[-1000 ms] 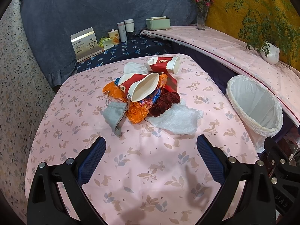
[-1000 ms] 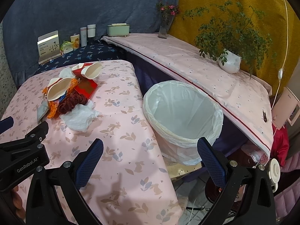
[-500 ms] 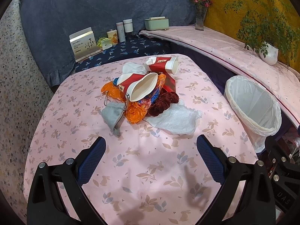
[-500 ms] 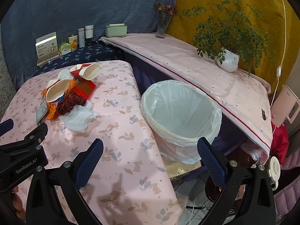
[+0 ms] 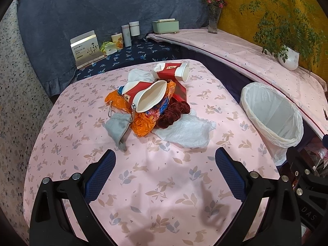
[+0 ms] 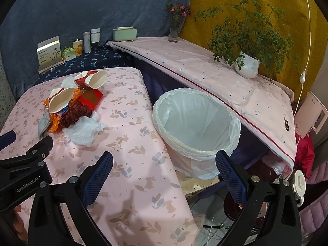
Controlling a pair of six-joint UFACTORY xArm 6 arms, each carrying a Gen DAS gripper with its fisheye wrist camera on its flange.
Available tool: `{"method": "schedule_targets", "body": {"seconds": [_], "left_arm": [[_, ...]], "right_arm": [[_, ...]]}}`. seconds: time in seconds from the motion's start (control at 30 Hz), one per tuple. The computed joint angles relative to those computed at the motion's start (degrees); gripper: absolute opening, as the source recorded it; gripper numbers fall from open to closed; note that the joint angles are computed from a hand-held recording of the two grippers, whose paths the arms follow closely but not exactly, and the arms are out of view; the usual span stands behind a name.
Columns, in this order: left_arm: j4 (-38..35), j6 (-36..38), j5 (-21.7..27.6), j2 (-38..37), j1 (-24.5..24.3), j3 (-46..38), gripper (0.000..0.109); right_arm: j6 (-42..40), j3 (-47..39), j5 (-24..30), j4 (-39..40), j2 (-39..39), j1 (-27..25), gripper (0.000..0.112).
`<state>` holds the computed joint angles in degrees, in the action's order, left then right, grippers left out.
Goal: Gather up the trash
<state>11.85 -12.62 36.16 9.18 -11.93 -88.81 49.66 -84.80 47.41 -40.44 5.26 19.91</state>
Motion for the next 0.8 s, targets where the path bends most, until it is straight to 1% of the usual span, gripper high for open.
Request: {"method": "schedule_targets", "body": {"seconds": [0.17,0.4,0.7,0.8], "left_arm": [[-0.34,0.74,-0.55,0.00,0.13,0.02,0.093],[-4.05,4.33,-0.66,0.56,0.65,-0.74,0.093],[-5.97,6.53,-1.35,1.33,1.18,-1.43,0.093],[-7.70,6.85,-0.42,2.11,1.94,-2.27,0.093]], "right_arm": [[0.34,-0.33,0.38,0.04,0.19,0.12,0.096],[0.93,-1.29,1.18,-0.46,0.72,0.34,0.096],[1.60,-2.33,1.81,-0.94,1.41,0.72,0.096],[1.24,-2.99,1.77,-0.62,2.18,0.91,0.096]]}}
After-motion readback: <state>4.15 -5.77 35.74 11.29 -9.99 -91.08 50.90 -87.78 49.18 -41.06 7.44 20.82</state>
